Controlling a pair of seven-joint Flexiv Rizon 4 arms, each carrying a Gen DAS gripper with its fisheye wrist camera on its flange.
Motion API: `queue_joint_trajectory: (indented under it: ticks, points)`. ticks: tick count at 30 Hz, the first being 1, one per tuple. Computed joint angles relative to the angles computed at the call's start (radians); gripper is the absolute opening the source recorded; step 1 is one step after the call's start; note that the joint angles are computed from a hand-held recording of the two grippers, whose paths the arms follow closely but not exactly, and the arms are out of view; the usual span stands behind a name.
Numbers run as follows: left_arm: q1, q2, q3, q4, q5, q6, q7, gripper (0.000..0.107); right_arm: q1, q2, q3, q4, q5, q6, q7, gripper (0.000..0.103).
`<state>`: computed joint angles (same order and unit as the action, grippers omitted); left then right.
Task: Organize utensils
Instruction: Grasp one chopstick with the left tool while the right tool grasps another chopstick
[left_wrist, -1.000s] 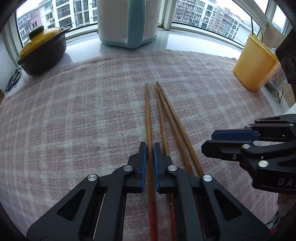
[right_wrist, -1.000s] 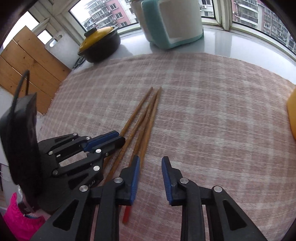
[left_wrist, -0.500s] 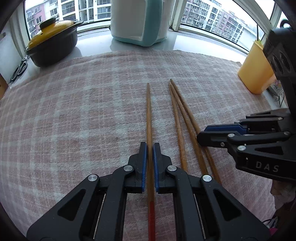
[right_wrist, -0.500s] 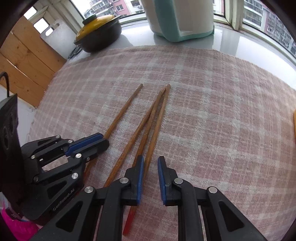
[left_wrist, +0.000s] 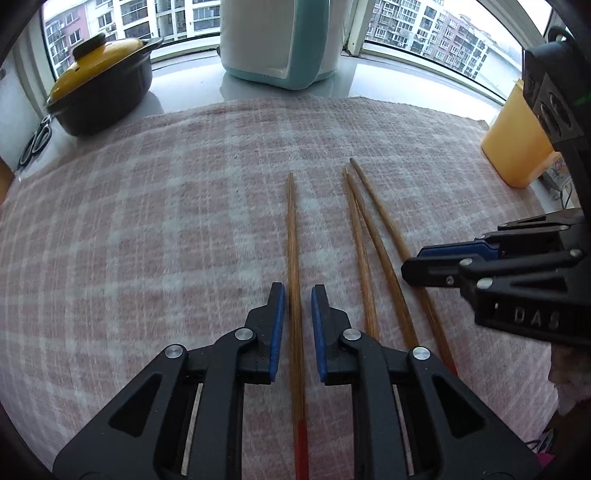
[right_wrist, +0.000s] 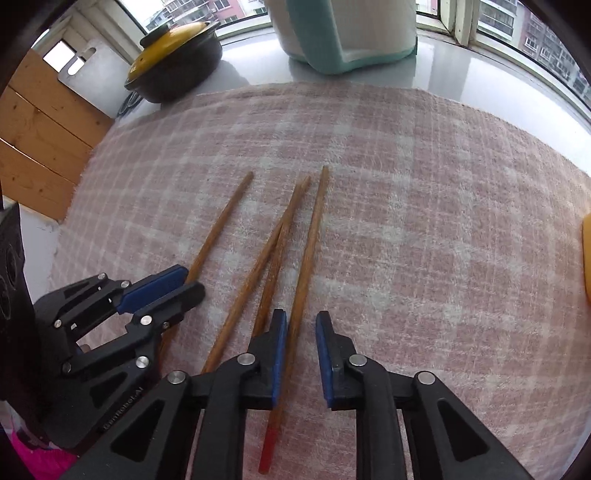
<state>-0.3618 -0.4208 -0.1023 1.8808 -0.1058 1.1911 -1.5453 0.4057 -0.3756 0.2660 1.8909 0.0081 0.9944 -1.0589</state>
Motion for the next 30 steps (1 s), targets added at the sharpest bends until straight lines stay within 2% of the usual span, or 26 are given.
queue_joint_trajectory:
  ticks: [3,4,5,6,10,20,30]
  points:
    - [-0.012,-0.016,0.013,-0.035,0.027,-0.026,-0.001,0.013,0.002,-0.013,-0.002,-0.024,-0.004,-0.024,0.000,0.014]
    - [-0.010,-0.019,0.011,-0.039,0.026,-0.030,0.000,0.011,0.003,-0.019,-0.003,-0.034,-0.004,-0.033,0.001,0.013]
    - [-0.008,-0.021,0.012,-0.044,0.022,-0.036,-0.004,0.005,0.002,-0.024,-0.003,-0.044,-0.002,-0.043,-0.002,0.009]
    - [0.007,-0.022,-0.002,-0.040,0.002,-0.036,0.008,0.004,0.004,-0.028,-0.007,-0.051,-0.008,-0.053,-0.001,0.005]
    - [0.069,-0.013,-0.065,0.007,-0.122,-0.011,0.063,0.004,-0.007,-0.034,0.002,-0.065,0.013,-0.067,-0.027,0.004]
    - [0.106,0.060,-0.114,0.128,-0.278,0.096,0.122,0.004,-0.012,0.046,0.001,0.043,0.022,0.046,-0.010,0.003]
    - [0.082,0.131,-0.137,0.192,-0.363,0.203,0.119,0.004,-0.043,0.151,0.001,0.150,0.037,0.134,-0.047,0.003]
